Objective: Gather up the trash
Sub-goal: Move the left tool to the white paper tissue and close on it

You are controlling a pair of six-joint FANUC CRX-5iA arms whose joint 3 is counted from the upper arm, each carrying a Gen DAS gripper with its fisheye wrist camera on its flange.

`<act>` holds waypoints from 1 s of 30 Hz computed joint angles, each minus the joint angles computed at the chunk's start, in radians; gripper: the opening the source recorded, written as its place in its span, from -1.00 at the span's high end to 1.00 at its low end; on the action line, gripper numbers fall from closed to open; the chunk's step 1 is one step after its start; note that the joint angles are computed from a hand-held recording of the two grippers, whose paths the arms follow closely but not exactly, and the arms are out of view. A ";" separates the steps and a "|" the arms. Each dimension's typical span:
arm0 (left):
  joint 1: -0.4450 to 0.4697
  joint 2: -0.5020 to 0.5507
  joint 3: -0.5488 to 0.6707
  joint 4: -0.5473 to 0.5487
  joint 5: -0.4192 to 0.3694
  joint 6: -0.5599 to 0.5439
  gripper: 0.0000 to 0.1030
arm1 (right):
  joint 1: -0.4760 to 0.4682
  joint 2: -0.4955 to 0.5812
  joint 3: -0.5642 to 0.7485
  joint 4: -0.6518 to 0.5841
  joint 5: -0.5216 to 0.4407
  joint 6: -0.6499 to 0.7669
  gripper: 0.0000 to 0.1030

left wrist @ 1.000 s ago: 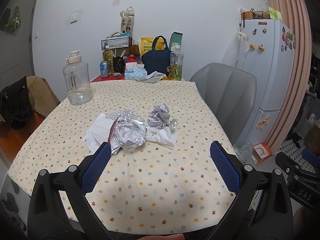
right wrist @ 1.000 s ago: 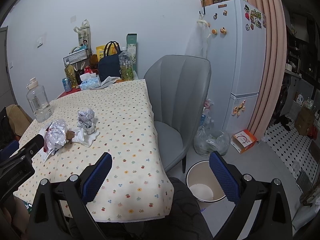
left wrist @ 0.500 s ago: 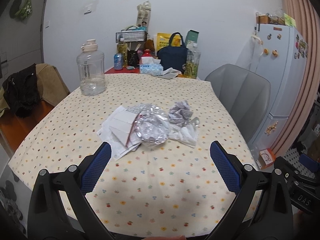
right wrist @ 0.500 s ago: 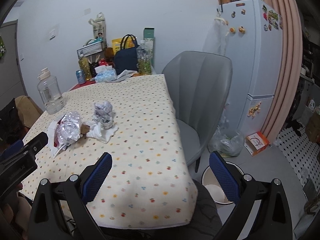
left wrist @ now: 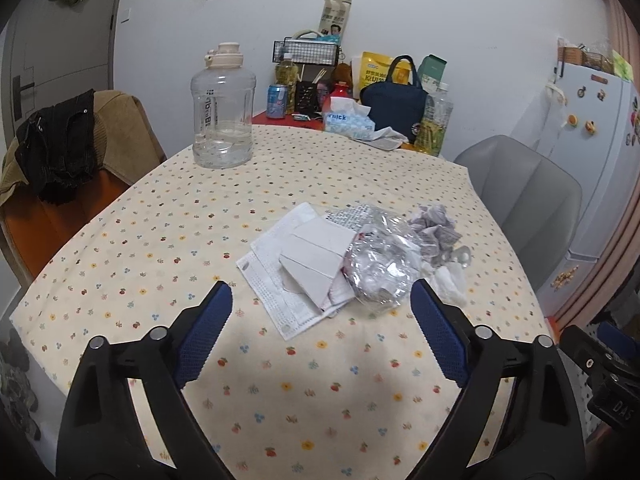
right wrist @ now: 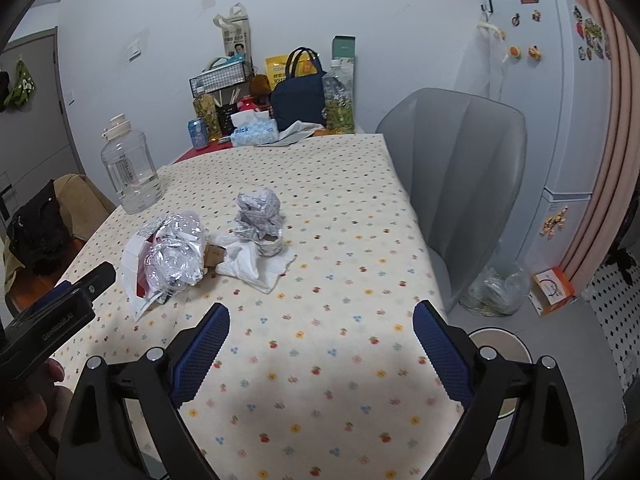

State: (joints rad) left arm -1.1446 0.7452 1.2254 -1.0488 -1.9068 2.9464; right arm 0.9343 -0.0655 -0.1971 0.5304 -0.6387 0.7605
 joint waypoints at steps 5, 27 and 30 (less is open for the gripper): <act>0.044 -0.038 -0.076 0.056 0.041 0.025 -0.58 | -0.004 0.062 0.076 -0.063 0.003 0.065 -0.75; 0.163 -0.110 -0.220 0.179 0.197 0.067 -0.14 | -0.037 0.254 0.327 -0.285 -0.085 0.275 -0.74; 0.163 -0.120 -0.233 0.175 0.209 0.081 0.01 | -0.040 0.274 0.358 -0.319 -0.097 0.310 -0.68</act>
State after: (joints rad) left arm -0.9819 0.6256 0.9923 -0.8734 -1.6976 3.0273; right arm 0.8938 0.2088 0.1606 0.2117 -0.7352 1.0707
